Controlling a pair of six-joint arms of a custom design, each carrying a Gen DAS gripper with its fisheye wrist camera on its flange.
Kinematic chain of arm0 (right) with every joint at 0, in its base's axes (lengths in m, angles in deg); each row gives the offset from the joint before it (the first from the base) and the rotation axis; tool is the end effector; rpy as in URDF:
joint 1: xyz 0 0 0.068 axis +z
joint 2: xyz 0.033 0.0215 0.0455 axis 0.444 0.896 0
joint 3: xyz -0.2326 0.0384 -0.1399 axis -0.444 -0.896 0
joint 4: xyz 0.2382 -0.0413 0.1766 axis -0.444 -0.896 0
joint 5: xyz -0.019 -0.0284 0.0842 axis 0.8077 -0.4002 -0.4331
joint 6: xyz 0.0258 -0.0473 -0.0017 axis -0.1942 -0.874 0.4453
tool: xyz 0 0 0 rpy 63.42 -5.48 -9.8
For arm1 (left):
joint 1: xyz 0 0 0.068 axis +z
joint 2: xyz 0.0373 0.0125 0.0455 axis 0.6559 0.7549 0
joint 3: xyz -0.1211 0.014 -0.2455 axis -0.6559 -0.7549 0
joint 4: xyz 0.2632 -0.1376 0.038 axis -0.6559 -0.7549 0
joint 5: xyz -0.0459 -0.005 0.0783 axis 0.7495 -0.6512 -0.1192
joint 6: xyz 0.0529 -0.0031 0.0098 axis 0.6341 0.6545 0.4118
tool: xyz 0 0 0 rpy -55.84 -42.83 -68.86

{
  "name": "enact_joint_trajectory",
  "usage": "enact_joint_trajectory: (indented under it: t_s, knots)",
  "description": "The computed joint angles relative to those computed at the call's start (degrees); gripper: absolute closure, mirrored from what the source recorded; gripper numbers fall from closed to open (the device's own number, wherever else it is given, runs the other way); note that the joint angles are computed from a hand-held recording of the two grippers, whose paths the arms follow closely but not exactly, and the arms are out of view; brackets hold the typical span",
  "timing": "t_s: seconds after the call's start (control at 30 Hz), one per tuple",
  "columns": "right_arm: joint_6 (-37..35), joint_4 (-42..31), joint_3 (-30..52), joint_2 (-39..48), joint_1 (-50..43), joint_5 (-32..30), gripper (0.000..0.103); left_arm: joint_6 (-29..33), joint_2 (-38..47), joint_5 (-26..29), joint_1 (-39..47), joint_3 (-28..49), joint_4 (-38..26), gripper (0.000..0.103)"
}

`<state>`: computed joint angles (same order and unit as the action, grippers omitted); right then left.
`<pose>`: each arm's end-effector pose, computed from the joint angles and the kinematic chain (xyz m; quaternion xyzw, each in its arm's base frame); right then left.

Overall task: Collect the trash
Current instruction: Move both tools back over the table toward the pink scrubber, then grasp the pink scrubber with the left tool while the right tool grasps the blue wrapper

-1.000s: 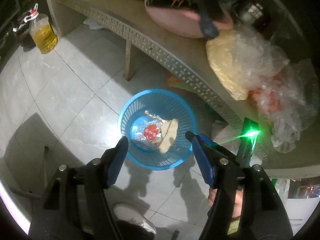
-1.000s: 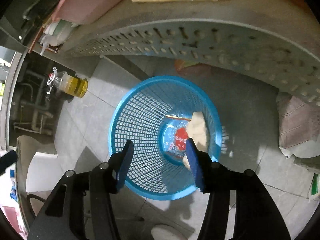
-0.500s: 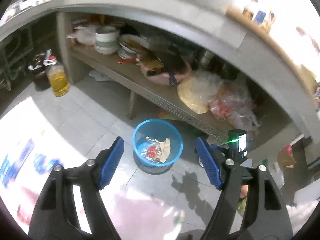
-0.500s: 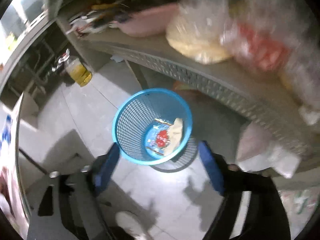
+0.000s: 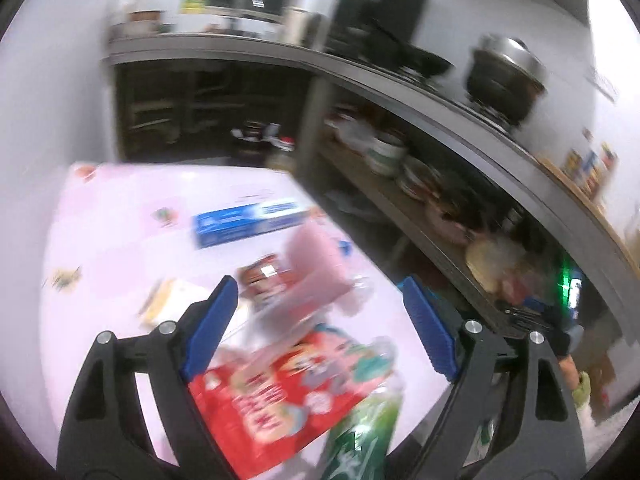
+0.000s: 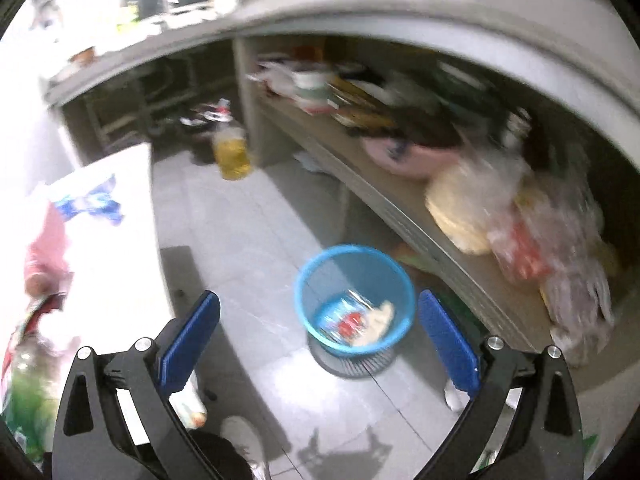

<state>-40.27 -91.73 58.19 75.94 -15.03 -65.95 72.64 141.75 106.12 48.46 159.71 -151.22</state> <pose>0.1382 -0.1173 0.3182 0.2690 0.8834 -0.1095 0.3678 0.2755 0.0127 0.4163 0.1903 0.8689 -0.2515 0.3816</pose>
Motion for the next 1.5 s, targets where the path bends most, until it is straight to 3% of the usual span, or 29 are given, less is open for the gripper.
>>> enact_joint_trajectory:
  t_s: [0.23, 0.47, 0.73, 0.8, 0.9, 1.1, 1.3, 1.5]
  knots:
    - [6.31, 0.13, 5.75, 1.21, 15.36, -1.55, 0.007, 1.98, 0.97, 6.30, 9.67, -4.08, -0.03, 0.022]
    - [12.80, 1.90, 10.38, 8.47, 21.64, -8.05, 0.007, 0.08, 3.43, 8.06, 3.23, -3.00, -0.20, 0.022]
    - [16.99, 3.73, 8.31, 11.34, 21.18, -12.06, 0.013, -6.12, 16.68, -9.18, -16.40, 9.72, 3.46, 0.022]
    - [17.06, 3.76, 8.15, 11.55, 21.16, -11.91, 0.014, -7.69, 23.44, -15.14, -20.26, 15.87, 1.68, 0.027]
    - [16.81, 3.71, 8.14, 11.71, 20.57, -11.97, 0.014, -9.95, 32.04, -19.41, -22.91, 23.85, -1.68, 0.033]
    - [16.60, 4.00, 7.77, 13.09, 19.15, -12.34, 0.015, -11.95, 40.62, -22.70, -24.44, 31.44, -6.15, 0.046]
    - [16.89, 4.73, 7.29, 14.40, 18.50, -13.43, 0.019, -13.20, 40.20, -21.26, -23.94, 29.77, -5.77, 0.063]
    - [16.90, 5.63, 7.14, 15.01, 19.22, -14.17, 0.021, -14.39, 37.05, -19.74, -22.84, 26.69, -4.05, 0.070]
